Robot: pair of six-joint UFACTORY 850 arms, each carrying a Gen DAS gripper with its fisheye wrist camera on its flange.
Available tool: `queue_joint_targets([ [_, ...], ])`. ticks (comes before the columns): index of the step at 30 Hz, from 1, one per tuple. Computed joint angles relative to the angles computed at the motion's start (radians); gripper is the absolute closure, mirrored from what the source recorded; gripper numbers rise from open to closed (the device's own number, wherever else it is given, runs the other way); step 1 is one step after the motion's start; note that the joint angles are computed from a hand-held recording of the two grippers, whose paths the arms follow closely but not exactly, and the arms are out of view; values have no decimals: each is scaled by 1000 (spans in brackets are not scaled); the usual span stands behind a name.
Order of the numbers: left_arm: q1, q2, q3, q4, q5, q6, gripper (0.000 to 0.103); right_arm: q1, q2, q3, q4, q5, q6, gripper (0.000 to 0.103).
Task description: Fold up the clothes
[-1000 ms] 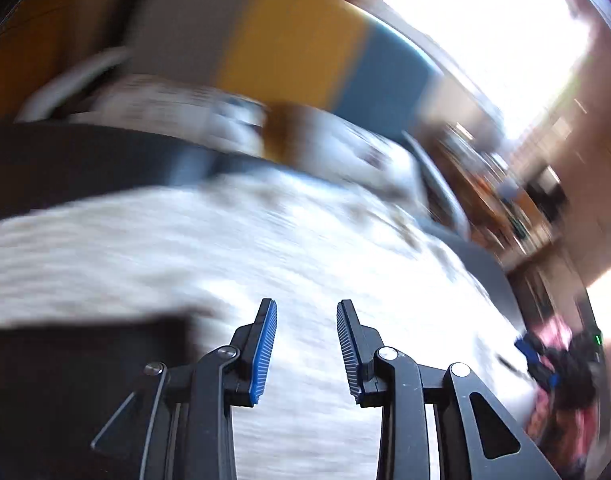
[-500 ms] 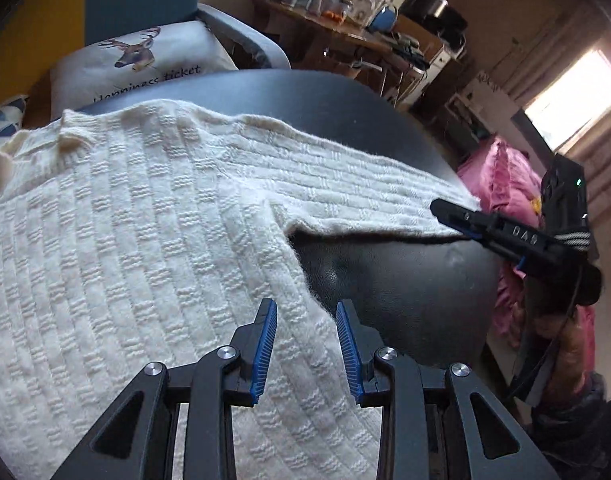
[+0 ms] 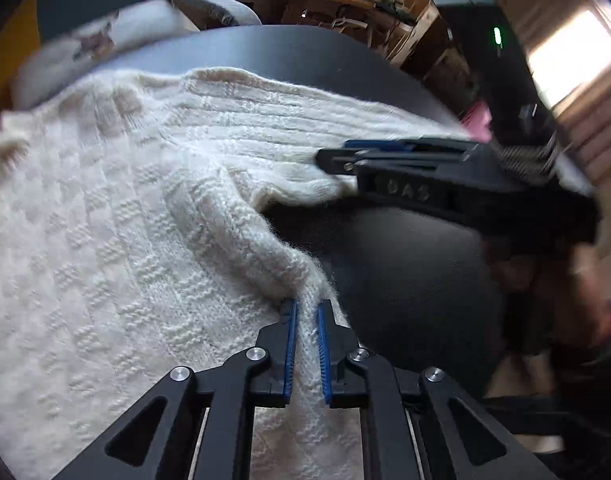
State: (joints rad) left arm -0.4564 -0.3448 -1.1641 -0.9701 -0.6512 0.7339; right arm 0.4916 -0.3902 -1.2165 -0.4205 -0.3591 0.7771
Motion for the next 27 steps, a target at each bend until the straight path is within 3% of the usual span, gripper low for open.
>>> queue_joint_targets([
  [3, 73, -49, 14, -189, -142, 125, 97, 0, 7, 21, -125, 19, 124, 76],
  [7, 71, -37, 30, -181, -116, 186, 95, 0, 27, 48, -203, 51, 217, 76],
  [9, 62, -29, 23, -139, -98, 136, 95, -18, 94, 122, -155, 166, 252, 75],
  [10, 61, -25, 20, -130, -96, 108, 90, -32, 136, 170, -108, 244, 260, 74],
  [11, 66, -14, 26, -144, -95, 99, 85, -56, 193, 237, -19, 318, 247, 74],
  [13, 78, 18, 46, -193, -93, 105, 55, -103, 315, 390, 174, 473, 223, 74],
  [15, 93, 52, 66, -239, -97, 132, 51, -164, 442, 555, 246, 604, 352, 72],
  [20, 116, 135, 118, -198, 1, 116, 49, -313, 615, 771, 426, 629, 501, 68],
  [23, 142, 119, 124, -183, 4, 63, 47, -386, 625, 820, 361, 722, 654, 71],
  [27, 166, 112, 150, -163, 9, 6, 47, -404, 564, 781, 440, 760, 578, 71],
])
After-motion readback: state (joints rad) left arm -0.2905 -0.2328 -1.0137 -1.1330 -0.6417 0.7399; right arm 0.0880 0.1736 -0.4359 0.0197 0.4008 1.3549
